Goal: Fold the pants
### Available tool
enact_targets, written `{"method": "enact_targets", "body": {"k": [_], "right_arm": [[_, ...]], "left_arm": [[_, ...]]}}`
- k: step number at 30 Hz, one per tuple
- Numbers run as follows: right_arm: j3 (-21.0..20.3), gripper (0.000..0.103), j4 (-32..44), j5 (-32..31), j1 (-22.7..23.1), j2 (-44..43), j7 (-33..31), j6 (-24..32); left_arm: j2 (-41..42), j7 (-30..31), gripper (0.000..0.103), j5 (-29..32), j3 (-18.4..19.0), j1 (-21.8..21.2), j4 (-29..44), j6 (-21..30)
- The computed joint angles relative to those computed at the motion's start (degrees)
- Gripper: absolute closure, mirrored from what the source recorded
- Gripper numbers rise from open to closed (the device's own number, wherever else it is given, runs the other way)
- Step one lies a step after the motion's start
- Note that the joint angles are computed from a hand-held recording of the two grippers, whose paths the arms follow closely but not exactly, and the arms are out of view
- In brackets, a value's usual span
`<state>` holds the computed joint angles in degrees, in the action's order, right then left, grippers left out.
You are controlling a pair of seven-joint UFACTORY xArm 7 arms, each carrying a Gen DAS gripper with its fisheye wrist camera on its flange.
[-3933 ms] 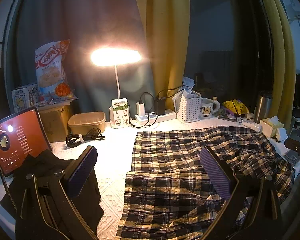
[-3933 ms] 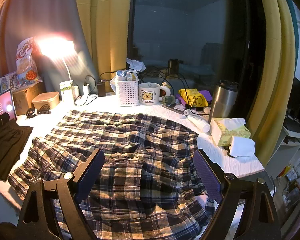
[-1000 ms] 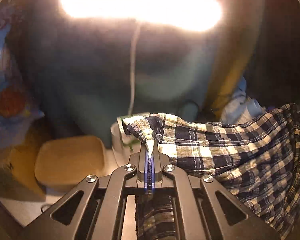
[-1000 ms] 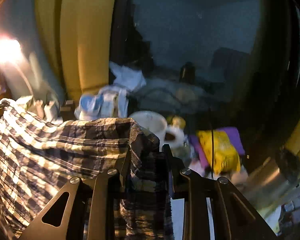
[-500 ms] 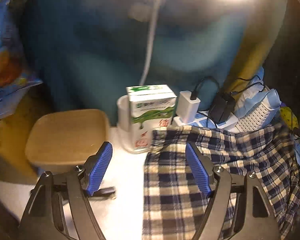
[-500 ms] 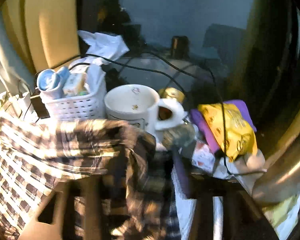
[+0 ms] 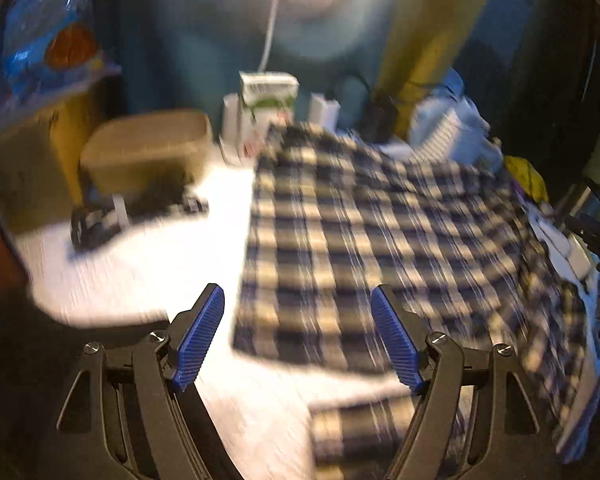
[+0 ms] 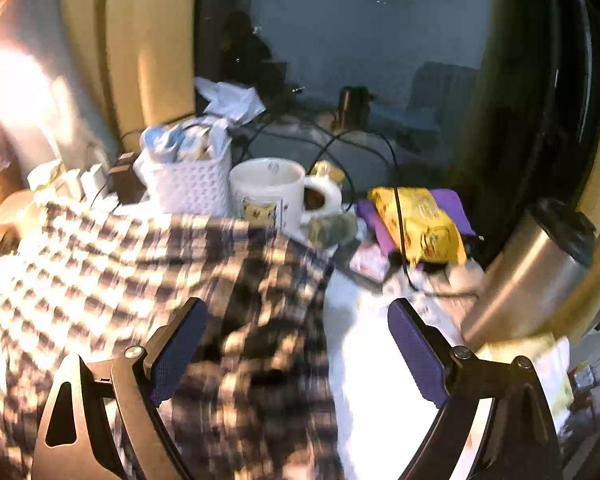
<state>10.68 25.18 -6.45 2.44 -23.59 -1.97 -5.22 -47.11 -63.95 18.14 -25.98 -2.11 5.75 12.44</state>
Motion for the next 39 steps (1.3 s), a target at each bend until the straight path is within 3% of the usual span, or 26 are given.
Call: {"method": "enact_targets", "body": {"k": [3, 8, 14, 23, 36, 39], "right_arm": [[-3.0, 0.01, -4.0, 0.1, 3.4, -4.9, -1.2, 1.5], [-6.9, 0.01, -9.0, 1.0, 7.7, -11.9, -3.7, 3.6], [-11.3, 0.01, -12.9, 2.8, 12.1, -16.7, -7.3, 5.3], [-19.2, 0.01, -15.0, 6.7, 16.8, -12.9, -14.2, 5.7], [-17.4, 0.011, -16.8, 10.1, 16.3, -13.1, -17.1, 7.0], [-15.2, 0.027, -16.7, 9.9, 14.4, -11.7, -16.3, 6.4]], "left_arm": [[-1.3, -4.0, 0.027, -2.2, -1.6, -4.9, -1.5, 1.9], [-0.1, -10.5, 0.025, -2.9, -4.2, -9.6, -1.8, 2.9], [3.3, -16.5, 0.021, -1.0, -7.0, -11.4, -0.8, 4.2], [8.1, -21.8, 0.021, 2.8, -7.4, -13.9, 2.3, 9.7], [12.4, -26.7, 0.021, 10.8, -7.1, -14.7, 5.8, 14.9], [12.5, -28.5, 0.021, 12.4, -7.6, -14.7, 6.0, 15.4]]}}
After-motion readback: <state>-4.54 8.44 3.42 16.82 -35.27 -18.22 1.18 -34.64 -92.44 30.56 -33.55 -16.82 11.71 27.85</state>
